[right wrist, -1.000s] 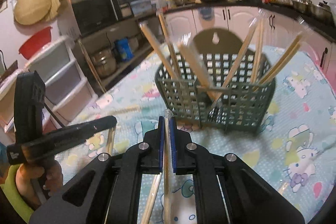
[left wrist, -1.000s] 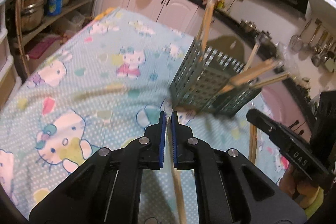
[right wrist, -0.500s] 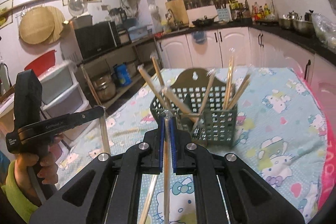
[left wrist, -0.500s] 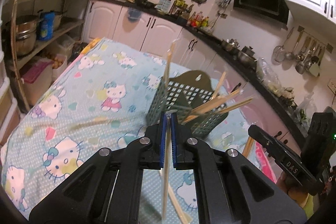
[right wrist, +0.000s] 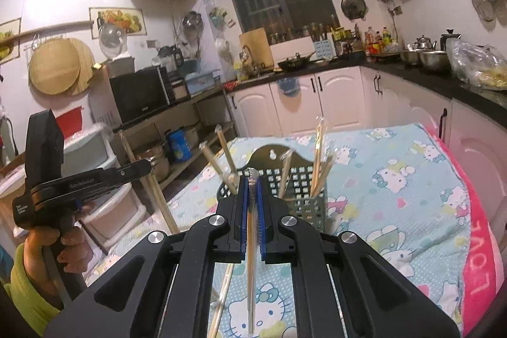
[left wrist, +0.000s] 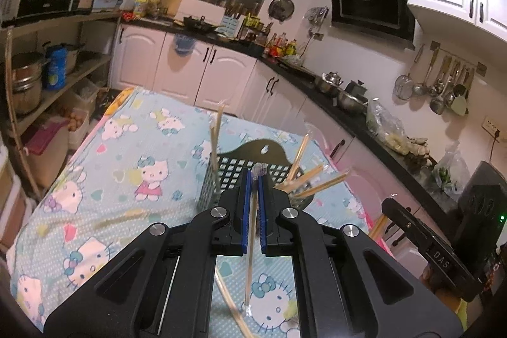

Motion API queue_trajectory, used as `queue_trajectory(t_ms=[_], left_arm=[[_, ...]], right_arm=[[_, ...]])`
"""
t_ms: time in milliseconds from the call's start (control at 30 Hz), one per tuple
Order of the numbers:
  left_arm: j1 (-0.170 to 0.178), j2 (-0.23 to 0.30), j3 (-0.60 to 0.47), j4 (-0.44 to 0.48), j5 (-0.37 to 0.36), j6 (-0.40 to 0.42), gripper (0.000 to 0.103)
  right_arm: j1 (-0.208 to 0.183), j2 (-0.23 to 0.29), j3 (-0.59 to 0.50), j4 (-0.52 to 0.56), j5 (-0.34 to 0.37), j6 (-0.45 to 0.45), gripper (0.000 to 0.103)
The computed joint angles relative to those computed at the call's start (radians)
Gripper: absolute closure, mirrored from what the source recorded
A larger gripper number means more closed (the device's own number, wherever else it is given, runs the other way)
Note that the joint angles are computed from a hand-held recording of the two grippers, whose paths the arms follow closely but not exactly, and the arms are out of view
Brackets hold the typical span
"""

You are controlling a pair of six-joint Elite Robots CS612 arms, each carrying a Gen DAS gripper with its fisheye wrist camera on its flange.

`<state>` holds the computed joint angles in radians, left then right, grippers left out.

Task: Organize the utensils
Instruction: 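Lift both held chopsticks upright and carry them over the green caddy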

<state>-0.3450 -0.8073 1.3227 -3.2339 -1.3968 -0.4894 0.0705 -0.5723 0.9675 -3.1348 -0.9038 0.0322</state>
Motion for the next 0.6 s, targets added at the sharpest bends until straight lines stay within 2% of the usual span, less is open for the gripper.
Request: queue_trajectory(t_ms=[200,600], left_arm=[[0.0,0.005,-0.025,-0.008,0.002,0.023,0.102],[0.003,0.021,-0.1,-0.022,0.027,0.084,0.102]], right_arm=[[-0.009,0.003,-0.009,-0.05,-0.013,0.049,0.097],[-0.009,0.036,-0.113,-0.074,-0.057,0.062,0.097]])
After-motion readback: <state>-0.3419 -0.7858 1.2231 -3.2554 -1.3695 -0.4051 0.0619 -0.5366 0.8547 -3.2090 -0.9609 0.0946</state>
